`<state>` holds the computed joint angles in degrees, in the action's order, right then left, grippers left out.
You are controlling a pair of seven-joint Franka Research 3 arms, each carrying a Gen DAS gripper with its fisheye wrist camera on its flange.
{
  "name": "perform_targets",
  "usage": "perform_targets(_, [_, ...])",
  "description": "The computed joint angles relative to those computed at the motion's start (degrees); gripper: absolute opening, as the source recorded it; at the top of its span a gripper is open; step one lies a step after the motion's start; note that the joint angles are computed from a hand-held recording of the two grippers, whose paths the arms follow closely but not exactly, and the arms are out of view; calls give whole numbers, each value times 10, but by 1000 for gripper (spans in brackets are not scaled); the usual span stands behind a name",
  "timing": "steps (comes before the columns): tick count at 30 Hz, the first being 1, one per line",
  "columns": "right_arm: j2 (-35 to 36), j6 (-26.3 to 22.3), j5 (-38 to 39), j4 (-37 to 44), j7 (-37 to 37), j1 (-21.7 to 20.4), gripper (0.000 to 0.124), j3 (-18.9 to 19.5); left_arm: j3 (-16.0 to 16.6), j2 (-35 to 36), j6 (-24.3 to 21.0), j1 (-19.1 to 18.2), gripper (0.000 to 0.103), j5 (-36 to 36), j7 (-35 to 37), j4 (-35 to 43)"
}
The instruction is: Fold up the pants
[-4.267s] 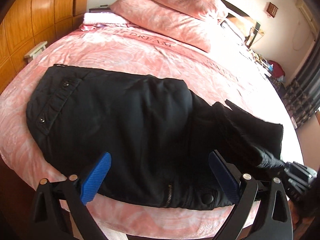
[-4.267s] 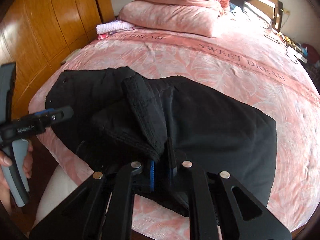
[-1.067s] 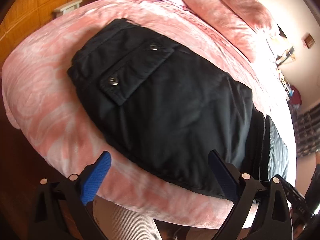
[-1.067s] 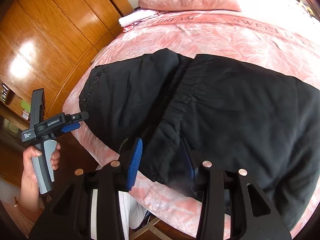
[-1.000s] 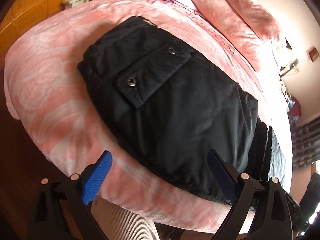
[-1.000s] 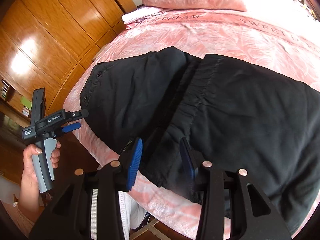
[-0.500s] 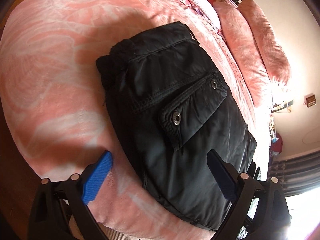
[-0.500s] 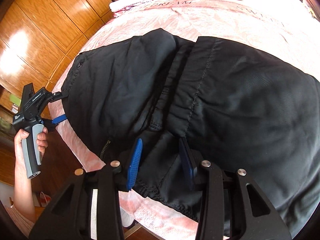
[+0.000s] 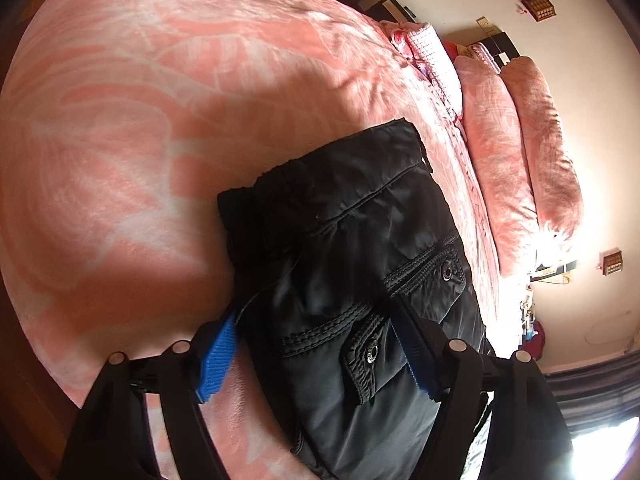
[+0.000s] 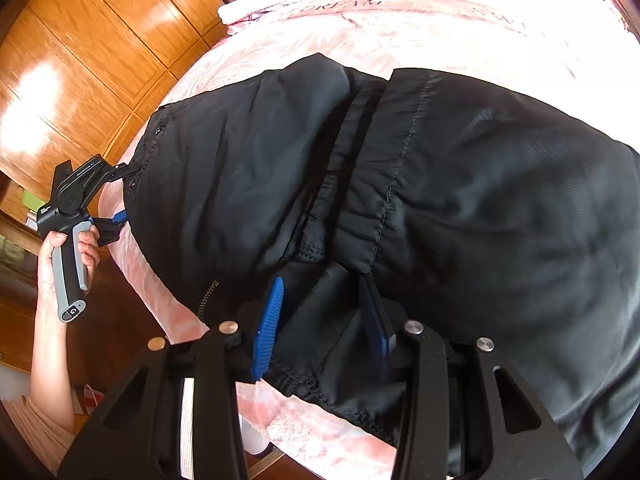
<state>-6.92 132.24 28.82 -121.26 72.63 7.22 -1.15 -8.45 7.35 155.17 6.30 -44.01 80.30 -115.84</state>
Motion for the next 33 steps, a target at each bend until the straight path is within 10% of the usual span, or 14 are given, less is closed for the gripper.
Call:
perform_targets(9, [-1, 3, 2, -3, 2, 1, 40, 0, -4, 16, -11, 18, 74, -54, 28, 15])
perform_targets(16, [-2, 3, 7, -5, -1, 1, 41, -1, -11, -3, 23, 17, 32, -116, 63, -11])
perform_targets(22, [-2, 2, 15, -6, -3, 0, 41, -3, -8, -40, 104, -26, 20, -62, 55, -28])
perform_targets(33, [-46, 9, 70, -40, -39, -7, 45, -17, -24, -75, 158, -104, 19, -130, 306, 6])
